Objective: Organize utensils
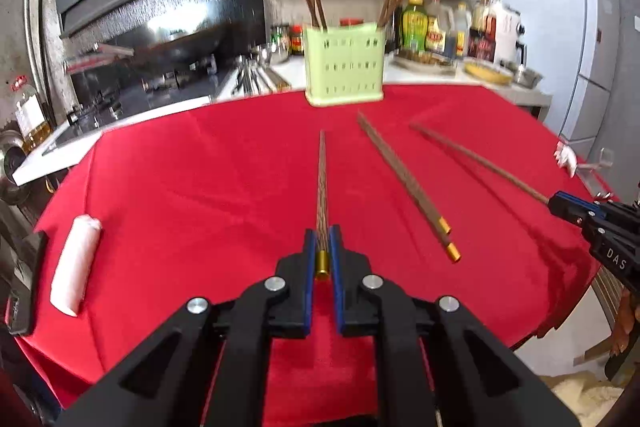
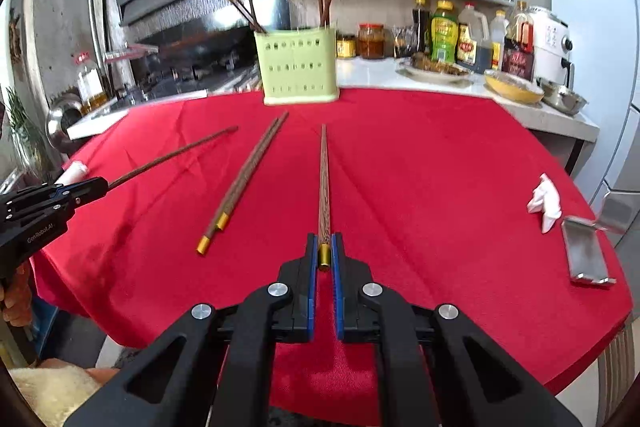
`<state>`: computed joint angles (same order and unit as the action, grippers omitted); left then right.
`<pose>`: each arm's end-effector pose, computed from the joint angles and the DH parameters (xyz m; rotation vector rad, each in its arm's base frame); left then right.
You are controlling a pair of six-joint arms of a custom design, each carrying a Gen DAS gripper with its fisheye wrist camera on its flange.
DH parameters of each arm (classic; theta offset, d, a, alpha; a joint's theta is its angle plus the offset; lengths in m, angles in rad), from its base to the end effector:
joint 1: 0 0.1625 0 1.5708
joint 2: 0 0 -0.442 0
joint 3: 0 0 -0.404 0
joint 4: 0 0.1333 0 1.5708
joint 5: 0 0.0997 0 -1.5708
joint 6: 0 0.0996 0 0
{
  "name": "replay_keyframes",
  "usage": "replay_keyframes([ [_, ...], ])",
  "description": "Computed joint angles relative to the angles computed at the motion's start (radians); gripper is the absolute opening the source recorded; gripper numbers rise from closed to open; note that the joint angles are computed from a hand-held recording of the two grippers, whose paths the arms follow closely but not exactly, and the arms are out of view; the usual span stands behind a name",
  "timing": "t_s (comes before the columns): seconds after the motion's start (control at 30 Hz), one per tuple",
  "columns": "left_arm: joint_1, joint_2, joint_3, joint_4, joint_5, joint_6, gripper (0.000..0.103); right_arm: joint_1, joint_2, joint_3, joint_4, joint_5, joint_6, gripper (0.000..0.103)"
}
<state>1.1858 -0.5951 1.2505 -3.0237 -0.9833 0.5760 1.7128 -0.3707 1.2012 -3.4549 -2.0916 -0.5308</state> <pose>-0.1315 -0.8264 0.1775 0.8172 2.2131 -0.9140 0.1974 -0.7889 0.0683 0.4051 -2.1930 1.1442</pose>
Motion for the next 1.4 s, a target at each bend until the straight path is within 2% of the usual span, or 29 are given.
replay_keyframes([
  [0.33,-0.034,-0.048,0.037,-0.167,-0.081,0.099,0.007,0.035,-0.038,0.044,-0.179,0.061,-0.080,0.007],
  [0.53,-0.051,-0.054,0.003,-0.203,-0.133,0.151,0.007,0.062,-0.052,0.011,-0.207,0.094,-0.118,0.007],
  [0.87,-0.053,-0.023,-0.090,-0.168,-0.162,0.177,0.007,0.095,-0.054,-0.097,-0.132,0.088,-0.162,0.007],
  [1.03,-0.049,-0.013,-0.131,-0.129,-0.162,0.150,0.007,0.094,-0.014,-0.194,-0.093,0.066,-0.195,0.007],
  [1.17,-0.044,-0.002,-0.153,-0.129,-0.162,0.144,0.007,0.083,0.015,-0.246,-0.085,0.081,-0.212,0.008],
  [1.27,-0.042,0.003,-0.152,-0.143,-0.153,0.152,0.007,0.075,0.036,-0.259,-0.116,0.108,-0.256,0.009],
  [1.4,-0.038,0.010,-0.157,-0.151,-0.132,0.144,0.008,0.067,0.057,-0.278,-0.087,0.113,-0.271,0.008],
])
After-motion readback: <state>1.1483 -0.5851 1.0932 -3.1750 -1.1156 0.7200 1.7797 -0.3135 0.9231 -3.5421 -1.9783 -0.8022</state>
